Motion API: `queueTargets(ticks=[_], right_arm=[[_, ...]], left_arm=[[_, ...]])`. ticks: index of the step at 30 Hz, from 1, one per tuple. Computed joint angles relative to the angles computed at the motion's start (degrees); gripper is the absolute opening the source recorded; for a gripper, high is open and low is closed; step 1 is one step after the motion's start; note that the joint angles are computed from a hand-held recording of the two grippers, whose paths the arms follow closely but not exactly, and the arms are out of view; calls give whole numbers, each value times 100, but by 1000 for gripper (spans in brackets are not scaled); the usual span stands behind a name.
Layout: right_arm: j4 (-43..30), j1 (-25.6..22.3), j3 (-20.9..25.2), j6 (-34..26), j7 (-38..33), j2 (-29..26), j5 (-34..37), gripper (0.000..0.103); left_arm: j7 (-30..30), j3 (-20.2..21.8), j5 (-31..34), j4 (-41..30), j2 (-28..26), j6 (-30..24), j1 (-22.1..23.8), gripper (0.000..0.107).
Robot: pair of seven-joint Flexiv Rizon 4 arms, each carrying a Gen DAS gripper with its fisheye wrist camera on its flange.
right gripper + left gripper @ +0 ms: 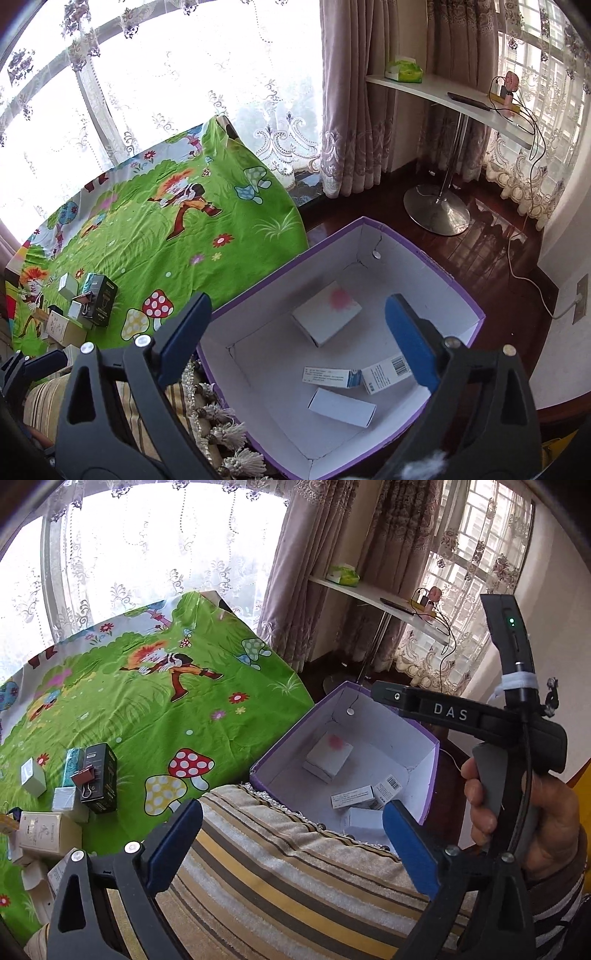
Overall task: Organize rigid objects
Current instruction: 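Lower the white box into the purple box and open the left gripper, then grasp a small white box labelled DING ZHI DENTAL with the left gripper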
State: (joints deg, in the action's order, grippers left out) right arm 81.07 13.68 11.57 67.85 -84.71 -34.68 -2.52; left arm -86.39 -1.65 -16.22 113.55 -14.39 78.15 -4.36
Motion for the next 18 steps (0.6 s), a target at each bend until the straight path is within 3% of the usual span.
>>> queueTargets(ticks=[2, 10, 16, 18], right_arm=[[-26, -46, 144, 6, -136, 8, 84, 96], [-179, -212, 807, -273, -1138, 69, 666, 96], [-248, 43, 825, -471, -1588, 161, 965, 96], [-271, 164, 780, -498, -1647, 176, 982, 96]], left_arm=[[318, -238, -422, 203, 101, 172, 176, 99], [601, -244, -931, 689, 417, 594, 261, 99], [1015, -294, -1647, 1124, 687, 852, 413, 96], [911, -109, -1588, 1238, 782, 878, 386, 95]])
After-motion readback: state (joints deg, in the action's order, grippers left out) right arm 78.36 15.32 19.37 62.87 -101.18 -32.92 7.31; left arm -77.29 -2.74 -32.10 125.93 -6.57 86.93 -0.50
